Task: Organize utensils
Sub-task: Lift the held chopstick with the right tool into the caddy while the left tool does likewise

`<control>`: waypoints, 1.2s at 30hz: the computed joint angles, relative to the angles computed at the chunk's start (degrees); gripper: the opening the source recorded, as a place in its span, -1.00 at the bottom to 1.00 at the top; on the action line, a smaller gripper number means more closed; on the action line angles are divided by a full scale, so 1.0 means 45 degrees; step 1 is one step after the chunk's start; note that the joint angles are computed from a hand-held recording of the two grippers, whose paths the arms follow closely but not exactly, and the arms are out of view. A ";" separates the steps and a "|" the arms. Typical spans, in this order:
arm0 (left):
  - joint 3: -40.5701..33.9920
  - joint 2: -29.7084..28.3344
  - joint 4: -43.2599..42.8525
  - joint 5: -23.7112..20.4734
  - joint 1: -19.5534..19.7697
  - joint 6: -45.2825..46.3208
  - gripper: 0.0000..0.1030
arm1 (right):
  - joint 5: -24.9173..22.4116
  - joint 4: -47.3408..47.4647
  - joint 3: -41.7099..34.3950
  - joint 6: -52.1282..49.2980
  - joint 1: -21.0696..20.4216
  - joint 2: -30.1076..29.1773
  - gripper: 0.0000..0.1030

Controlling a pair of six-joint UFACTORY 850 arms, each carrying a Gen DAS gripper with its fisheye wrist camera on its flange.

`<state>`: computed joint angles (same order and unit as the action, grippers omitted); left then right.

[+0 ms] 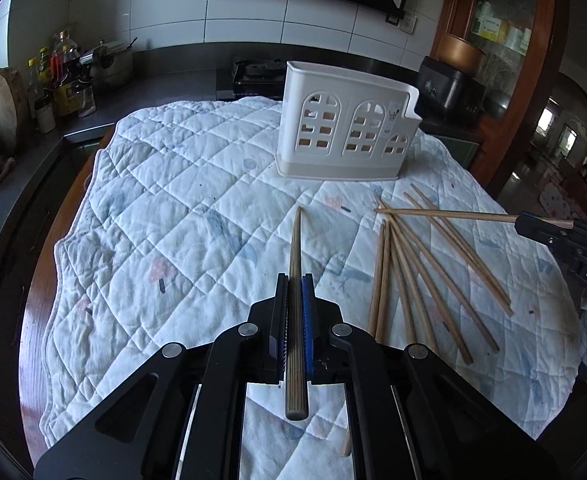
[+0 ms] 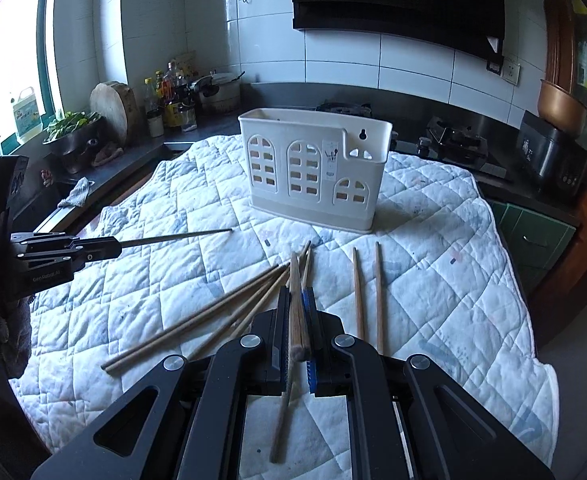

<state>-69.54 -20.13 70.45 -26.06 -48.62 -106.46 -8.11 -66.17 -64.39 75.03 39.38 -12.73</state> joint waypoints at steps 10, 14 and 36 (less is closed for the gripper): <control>-0.1112 0.0209 0.0062 0.0220 0.0501 0.1517 -0.90 | -0.0782 0.6553 -0.2484 -0.7344 -0.0493 -0.0587 -0.87; -0.1966 0.0024 -0.0434 0.0155 0.0671 0.2831 -0.90 | -0.1358 0.8068 -0.3768 -0.9144 -0.0761 -0.0952 -0.87; -0.7903 -0.2960 -0.3405 -0.0134 0.2130 0.6898 -0.90 | -0.2702 0.8706 -0.9294 -0.9513 -0.1619 -0.4442 -0.87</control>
